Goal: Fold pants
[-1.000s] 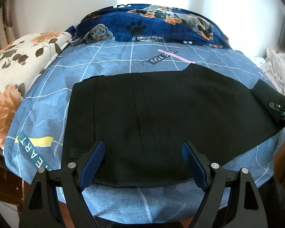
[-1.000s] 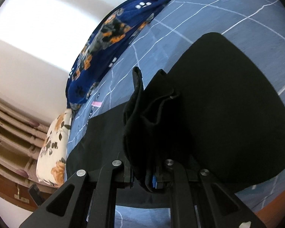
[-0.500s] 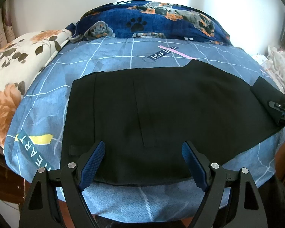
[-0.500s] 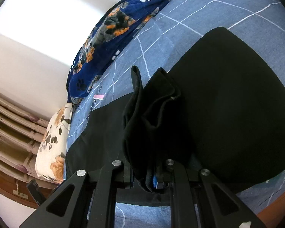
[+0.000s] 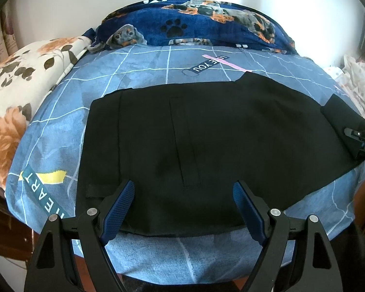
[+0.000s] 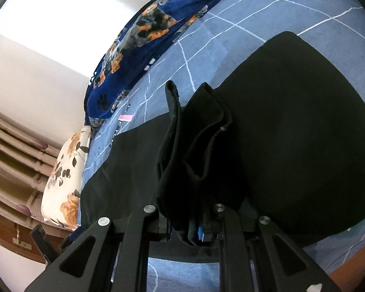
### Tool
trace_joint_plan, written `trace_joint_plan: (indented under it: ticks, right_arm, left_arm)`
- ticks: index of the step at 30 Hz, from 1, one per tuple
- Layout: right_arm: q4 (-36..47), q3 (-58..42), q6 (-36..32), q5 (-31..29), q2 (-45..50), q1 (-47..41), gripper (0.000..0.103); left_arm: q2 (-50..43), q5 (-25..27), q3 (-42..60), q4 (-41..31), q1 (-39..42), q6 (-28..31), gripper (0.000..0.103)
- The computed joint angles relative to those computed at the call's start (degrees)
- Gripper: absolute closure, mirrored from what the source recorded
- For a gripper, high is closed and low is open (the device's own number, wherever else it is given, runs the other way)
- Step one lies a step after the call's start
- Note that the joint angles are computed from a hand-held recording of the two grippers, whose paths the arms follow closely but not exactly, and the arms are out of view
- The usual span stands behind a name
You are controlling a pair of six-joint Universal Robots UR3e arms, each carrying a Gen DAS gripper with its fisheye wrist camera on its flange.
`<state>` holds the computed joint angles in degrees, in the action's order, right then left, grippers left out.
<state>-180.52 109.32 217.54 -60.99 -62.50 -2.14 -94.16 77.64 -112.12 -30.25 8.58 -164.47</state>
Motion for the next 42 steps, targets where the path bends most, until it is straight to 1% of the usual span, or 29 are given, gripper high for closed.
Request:
trace_joint_plan:
  ticks: [12, 18, 21, 34, 36, 41, 42]
  right_arm:
    - [4.1, -4.4, -3.3, -2.7, 0.8, 3.6, 0.087]
    - [3.8, -4.6, -2.8, -2.3, 1.3, 3.8, 0.087]
    - [3.7, -4.7, -2.6, -2.3, 1.5, 4.0, 0.085]
    - [3.5, -6.1, -1.3, -2.1, 2.6, 5.0, 0.073]
    - [3.0, -6.2, -0.8, -1.3, 2.8, 4.9, 0.069]
    - [0.9, -6.5, 0.0, 1.5, 3.8, 4.4, 0.052]
    - [0.7, -6.7, 0.0, 1.8, 3.9, 4.6, 0.051]
  left_arm:
    - [-0.5, 0.5, 0.2, -0.3, -0.2, 0.2, 0.020]
    - [-0.5, 0.8, 0.2, -0.3, -0.4, 0.1, 0.020]
    - [-0.7, 0.9, 0.2, -0.3, -0.5, 0.1, 0.020]
    - [-1.3, 1.3, 1.0, -1.5, -0.5, -0.2, 0.020]
    - [-1.3, 1.4, 1.1, -1.6, -0.5, -0.2, 0.020]
    - [-1.4, 1.5, 1.0, -1.4, -0.6, -0.3, 0.020]
    - [-1.3, 1.4, 0.9, -1.4, -0.4, -0.2, 0.020]
